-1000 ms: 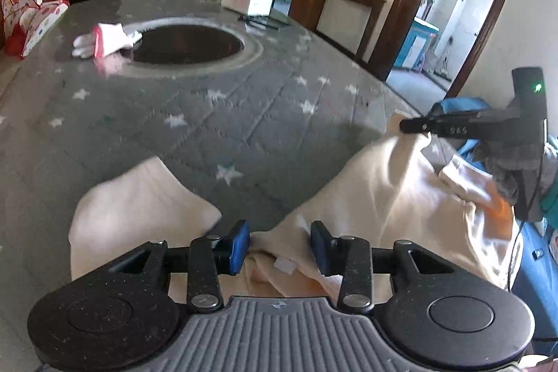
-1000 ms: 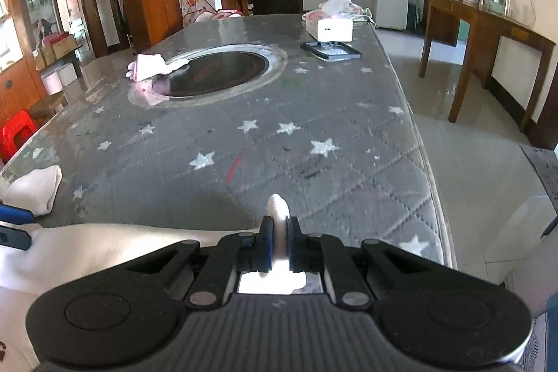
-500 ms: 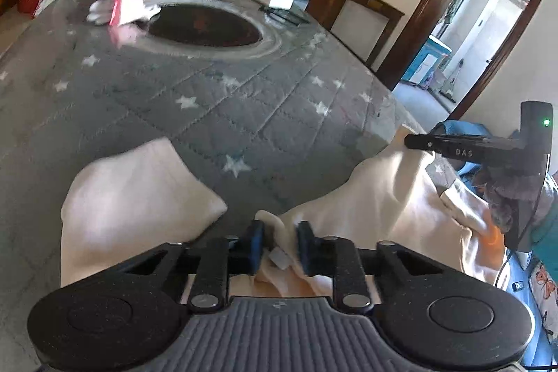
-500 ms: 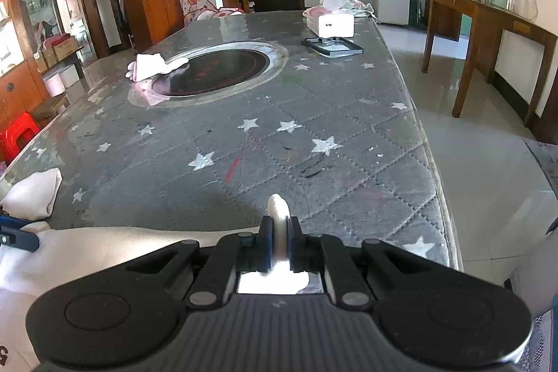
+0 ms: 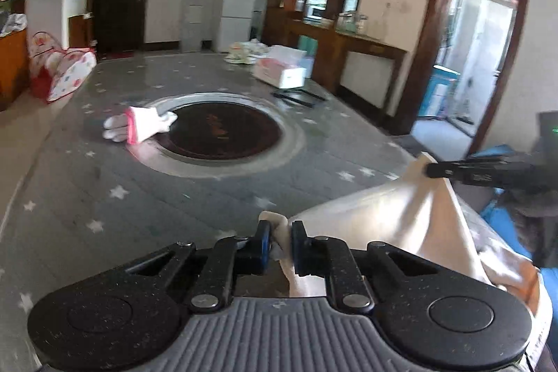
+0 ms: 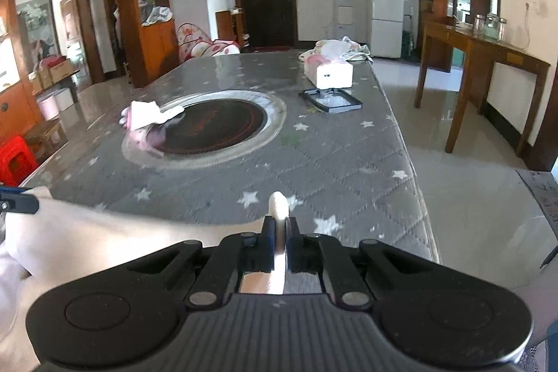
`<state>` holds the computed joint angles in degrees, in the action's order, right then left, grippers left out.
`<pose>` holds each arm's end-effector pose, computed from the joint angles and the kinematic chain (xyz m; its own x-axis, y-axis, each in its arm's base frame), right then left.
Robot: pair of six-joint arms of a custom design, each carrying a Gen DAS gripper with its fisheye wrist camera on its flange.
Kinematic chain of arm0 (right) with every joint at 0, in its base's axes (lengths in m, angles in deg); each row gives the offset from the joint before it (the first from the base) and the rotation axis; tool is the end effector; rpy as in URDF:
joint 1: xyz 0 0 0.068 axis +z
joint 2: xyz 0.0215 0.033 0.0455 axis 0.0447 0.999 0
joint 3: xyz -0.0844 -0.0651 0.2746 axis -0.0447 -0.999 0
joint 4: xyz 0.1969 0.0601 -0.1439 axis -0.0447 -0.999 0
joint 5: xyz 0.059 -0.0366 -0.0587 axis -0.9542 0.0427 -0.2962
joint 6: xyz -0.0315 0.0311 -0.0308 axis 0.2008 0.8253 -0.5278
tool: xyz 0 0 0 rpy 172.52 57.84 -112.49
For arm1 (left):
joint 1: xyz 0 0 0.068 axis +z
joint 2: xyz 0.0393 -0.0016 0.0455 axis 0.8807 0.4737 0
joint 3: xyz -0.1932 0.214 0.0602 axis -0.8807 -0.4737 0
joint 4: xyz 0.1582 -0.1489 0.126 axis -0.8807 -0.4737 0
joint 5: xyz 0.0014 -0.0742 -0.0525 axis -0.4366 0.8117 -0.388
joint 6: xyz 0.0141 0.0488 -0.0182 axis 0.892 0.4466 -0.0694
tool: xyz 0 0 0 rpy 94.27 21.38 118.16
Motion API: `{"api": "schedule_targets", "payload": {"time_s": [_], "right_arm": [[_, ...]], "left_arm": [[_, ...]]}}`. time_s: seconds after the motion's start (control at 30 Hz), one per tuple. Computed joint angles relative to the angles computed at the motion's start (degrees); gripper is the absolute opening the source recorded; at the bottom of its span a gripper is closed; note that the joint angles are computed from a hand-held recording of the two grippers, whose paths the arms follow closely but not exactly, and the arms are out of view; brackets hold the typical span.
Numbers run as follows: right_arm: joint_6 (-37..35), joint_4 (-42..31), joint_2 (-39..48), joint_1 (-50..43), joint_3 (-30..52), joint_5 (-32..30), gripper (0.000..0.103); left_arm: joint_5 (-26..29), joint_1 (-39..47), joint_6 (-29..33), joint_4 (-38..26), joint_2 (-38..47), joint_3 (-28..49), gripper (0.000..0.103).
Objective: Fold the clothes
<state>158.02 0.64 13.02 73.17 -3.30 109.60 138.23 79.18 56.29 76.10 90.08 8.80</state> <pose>0.0769 0.1329 0.1114 -0.5397 0.2704 -0.7973 0.3617 0.9296 0.0704 0.2616 0.0526 0.1176 -0.4453 0.3991 -0.8015 0.7939 0.5899 -0.1473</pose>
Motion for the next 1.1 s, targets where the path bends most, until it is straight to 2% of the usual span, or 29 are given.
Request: {"api": "schedule_targets", "payload": {"time_s": [0.13,0.17,0.27,0.33,0.4,0.5,0.63,0.7,0.77,0.9,1.0,1.07,1.1], "right_arm": [[-7.5,9.0,1.2,-6.8,-1.3,0.2,0.005],[-10.0,12.3,1.8,-9.0,-1.8,-0.1,0.005],[-16.8,21.9,5.1,-15.2,-2.8,-1.8,0.005],[-21.5,28.7,8.3,-20.0,-3.5,-4.7,0.007],[-24.5,32.2,10.9,-23.2,-3.7,-6.7,0.009],[-24.6,31.5,10.8,-23.6,-3.8,-6.8,0.011],[-24.2,28.6,8.6,-18.3,-3.5,-6.9,0.012],[-24.9,29.6,9.0,-16.3,-3.6,-8.2,0.012],[-25.8,31.1,11.2,-15.7,-3.0,-9.3,0.016],[-28.4,37.3,15.3,-18.5,-3.4,-10.9,0.020],[-30.6,41.5,17.0,-20.8,-4.1,-11.1,0.020],[-32.4,42.7,17.5,-22.0,-3.9,-11.5,0.021],[-33.7,43.3,17.8,-22.7,-3.7,-11.7,0.022]], "left_arm": [[-3.6,-5.7,-13.2,17.2,2.5,-1.2,0.014],[-4.4,-6.8,-14.7,19.0,3.7,-0.6,0.014],[-8.9,-11.3,-20.7,29.7,7.8,-0.9,0.014],[-11.6,-13.4,-22.2,33.3,10.6,-0.3,0.015],[-14.0,-14.5,-23.4,35.1,12.8,0.6,0.019],[-17.7,-16.1,-24.9,37.2,16.1,2.2,0.019],[-18.0,-14.9,-26.5,36.8,16.6,3.2,0.019],[-15.2,-13.5,-28.0,35.2,15.5,3.0,0.019],[-11.2,-12.2,-25.2,31.6,13.5,2.1,0.019],[-8.7,-12.9,-14.8,25.7,11.7,-0.2,0.019],[-12.3,-15.3,-13.9,28.5,13.9,-1.2,0.019],[-14.8,-16.2,-15.4,31.5,16.2,-0.7,0.020],[-14.2,-15.9,-16.3,32.7,17.0,-0.4,0.021]]}}
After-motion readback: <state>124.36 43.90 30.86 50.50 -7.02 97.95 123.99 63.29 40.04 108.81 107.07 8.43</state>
